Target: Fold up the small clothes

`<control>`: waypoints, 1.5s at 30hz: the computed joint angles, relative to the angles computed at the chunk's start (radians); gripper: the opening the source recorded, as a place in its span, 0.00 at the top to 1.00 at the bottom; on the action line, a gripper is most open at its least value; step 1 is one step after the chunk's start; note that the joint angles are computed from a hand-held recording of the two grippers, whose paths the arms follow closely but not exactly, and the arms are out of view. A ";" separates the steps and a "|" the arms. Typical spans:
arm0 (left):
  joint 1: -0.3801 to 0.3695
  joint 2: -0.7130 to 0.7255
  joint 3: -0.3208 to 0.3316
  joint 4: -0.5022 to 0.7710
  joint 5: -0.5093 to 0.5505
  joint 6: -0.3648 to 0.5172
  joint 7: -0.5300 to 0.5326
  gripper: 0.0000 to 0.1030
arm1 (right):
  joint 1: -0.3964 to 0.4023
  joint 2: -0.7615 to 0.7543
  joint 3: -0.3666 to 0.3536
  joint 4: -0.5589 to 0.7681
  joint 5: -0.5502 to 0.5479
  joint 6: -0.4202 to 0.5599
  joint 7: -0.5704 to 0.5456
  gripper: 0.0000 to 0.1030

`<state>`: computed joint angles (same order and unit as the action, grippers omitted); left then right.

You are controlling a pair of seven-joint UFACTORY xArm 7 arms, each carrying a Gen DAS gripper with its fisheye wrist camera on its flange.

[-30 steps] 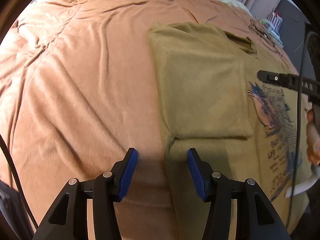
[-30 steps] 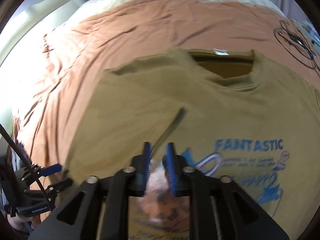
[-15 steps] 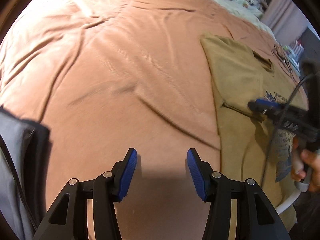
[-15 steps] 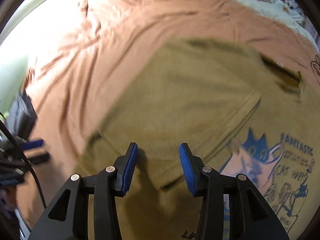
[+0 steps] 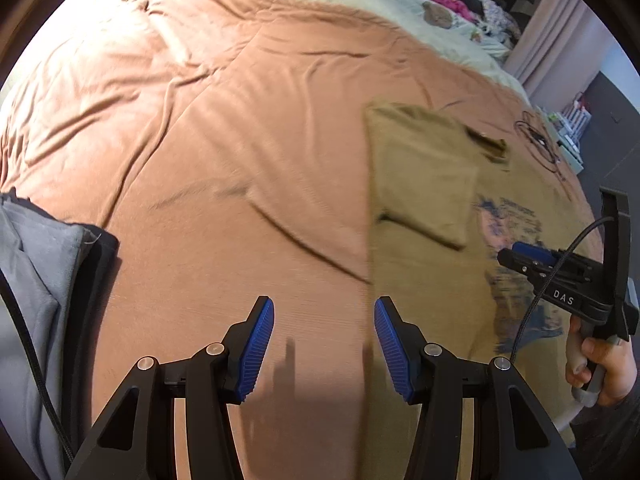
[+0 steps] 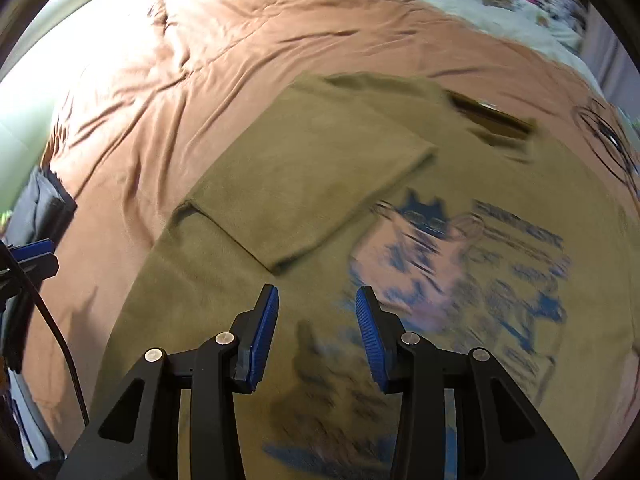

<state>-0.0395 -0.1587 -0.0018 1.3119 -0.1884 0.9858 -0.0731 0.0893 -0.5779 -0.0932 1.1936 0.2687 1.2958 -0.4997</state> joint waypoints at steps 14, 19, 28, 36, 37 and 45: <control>-0.097 -0.020 -0.092 0.128 0.086 0.043 -0.119 0.09 | -0.115 0.016 -0.223 0.294 0.001 0.250 -0.084 0.17; -0.141 0.015 -0.124 0.203 0.128 0.052 -0.170 0.01 | -0.145 0.054 -0.307 0.411 0.014 0.315 -0.124 0.01; -0.237 0.138 -0.169 0.370 0.181 0.086 -0.233 0.01 | -0.191 0.168 -0.492 0.609 0.062 0.443 -0.224 0.00; -0.339 0.307 -0.187 0.562 0.224 0.108 -0.235 0.01 | -0.256 0.330 -0.686 0.746 0.220 0.496 -0.348 0.00; -0.352 0.327 -0.185 0.588 0.228 0.110 -0.236 0.01 | -0.268 0.349 -0.703 0.752 0.239 0.493 -0.366 0.00; -0.460 0.606 -0.166 0.917 0.232 0.165 -0.208 0.08 | -0.419 0.581 -0.848 0.842 0.475 0.560 -0.451 0.02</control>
<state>-0.4993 0.4475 -0.1678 2.2288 0.0431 1.1509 -0.2812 -0.3294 0.0027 -0.9412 2.0353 0.7437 1.8555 -0.9504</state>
